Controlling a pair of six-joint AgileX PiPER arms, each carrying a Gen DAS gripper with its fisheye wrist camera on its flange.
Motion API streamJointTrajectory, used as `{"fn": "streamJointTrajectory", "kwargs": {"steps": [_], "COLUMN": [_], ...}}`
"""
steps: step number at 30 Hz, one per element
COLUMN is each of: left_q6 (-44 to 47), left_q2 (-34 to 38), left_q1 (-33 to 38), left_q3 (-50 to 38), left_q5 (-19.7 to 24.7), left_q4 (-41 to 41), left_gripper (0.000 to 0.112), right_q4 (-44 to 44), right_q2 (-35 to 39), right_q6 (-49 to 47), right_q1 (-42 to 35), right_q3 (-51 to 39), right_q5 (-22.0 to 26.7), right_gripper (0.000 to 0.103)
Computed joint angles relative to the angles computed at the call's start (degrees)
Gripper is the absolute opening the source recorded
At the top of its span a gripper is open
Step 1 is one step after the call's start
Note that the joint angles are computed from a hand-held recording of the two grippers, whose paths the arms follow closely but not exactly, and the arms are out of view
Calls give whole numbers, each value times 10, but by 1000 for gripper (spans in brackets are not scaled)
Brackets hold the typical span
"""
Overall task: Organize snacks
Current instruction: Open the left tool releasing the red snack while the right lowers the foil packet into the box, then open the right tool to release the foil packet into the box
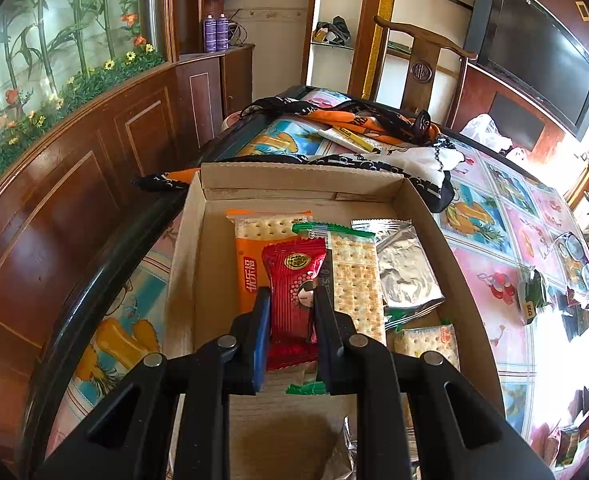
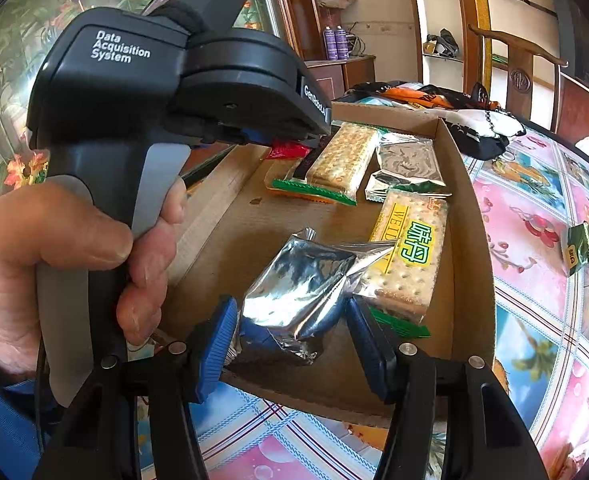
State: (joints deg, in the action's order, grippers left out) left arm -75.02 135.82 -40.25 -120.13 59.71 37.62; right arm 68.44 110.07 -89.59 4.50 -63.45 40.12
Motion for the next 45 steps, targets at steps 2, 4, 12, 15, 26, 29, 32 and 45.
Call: {"fn": "streamJointTrajectory", "kwargs": {"steps": [2,4,12,15,26,29,32,45], "left_q6": [0,0,2,-3,-20,-26,-31,-69], "left_q2": [0,-1,5,3,-7,-9,-13,-33], "left_q1": [0,0,-5,-7,-10,-11,-13,-16], "left_q3": [0,2,-16,-14,3,5,11,46], "left_q5": [0,-1,9,8,-4,-8,-12,-39], "left_q4": [1,1,8,13,28,33,37,64], "left_gripper": [20,22,35,42,52,53,56,67], "right_q4": [0,0,-6,-7,-4,-6,-4,15], "right_q2": [0,0,0,-4,-16,-20,-22,-36], "right_q6": [0,2,8,6,5,6,5,-2], "right_q1": [0,0,-3,-4,-16,-17,-20,-42], "right_q3": [0,0,-3,-1,3,5,6,10], "right_q5": [0,1,10,14,39,35,40,64], "right_gripper": [62,62,62,62,63,63,64,68]}}
